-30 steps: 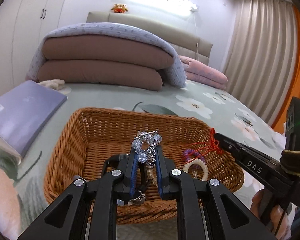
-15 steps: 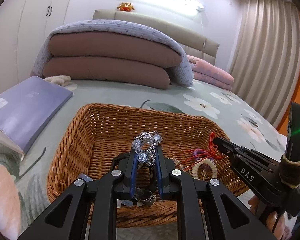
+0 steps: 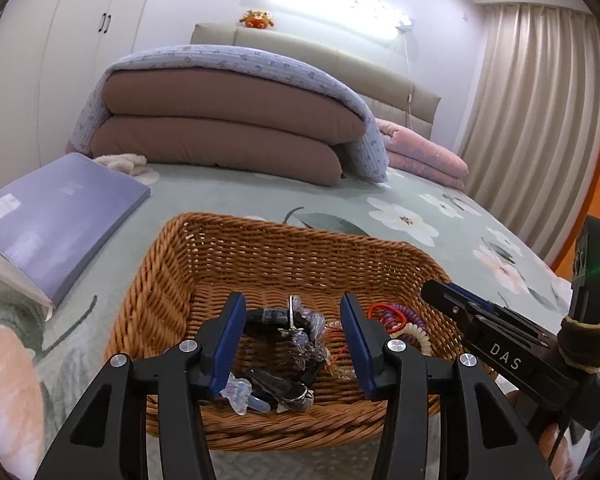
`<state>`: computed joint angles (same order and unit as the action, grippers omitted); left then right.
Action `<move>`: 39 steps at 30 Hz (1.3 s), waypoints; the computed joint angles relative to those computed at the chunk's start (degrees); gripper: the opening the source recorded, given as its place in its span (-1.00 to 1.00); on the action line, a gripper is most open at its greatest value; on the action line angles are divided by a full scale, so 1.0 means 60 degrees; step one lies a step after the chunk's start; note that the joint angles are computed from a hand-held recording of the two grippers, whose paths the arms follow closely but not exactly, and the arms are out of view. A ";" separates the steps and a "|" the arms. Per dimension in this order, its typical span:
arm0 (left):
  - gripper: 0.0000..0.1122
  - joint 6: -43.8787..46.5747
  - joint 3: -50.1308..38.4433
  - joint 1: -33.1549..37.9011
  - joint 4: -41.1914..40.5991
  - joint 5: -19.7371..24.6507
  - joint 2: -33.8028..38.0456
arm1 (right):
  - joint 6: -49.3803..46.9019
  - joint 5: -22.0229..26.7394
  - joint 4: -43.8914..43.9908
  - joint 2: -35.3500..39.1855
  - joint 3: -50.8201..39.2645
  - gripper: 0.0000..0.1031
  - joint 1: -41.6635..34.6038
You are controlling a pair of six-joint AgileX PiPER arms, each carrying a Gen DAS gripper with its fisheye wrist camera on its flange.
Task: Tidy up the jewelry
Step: 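Open both tools to release the bracelet and red cord into the basket, then move the left tool to the gold tassel charm while the right tool approaches the clear bracelet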
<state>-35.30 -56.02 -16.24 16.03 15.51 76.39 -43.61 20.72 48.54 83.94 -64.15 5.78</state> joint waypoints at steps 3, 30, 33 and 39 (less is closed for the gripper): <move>-0.10 0.0496 0.0131 0.0266 -0.0744 -0.0169 -0.0148 | -0.0257 -0.0057 0.0309 -0.0099 0.0091 -0.32 -0.0033; -0.10 0.1372 0.0855 0.0746 -0.2063 -0.0470 -0.1157 | -0.2608 -0.1068 0.3143 -0.1516 0.1599 -0.20 -0.0247; -0.10 0.0239 0.1243 0.0425 -0.1039 -0.0106 -0.1833 | -0.2339 -0.1237 0.3110 -0.2711 0.2600 -0.20 -0.0496; -0.10 -0.2045 0.2511 -0.0935 0.0628 0.1389 -0.3918 | -0.0996 0.2426 0.1396 -0.5498 0.4298 -0.20 -0.3055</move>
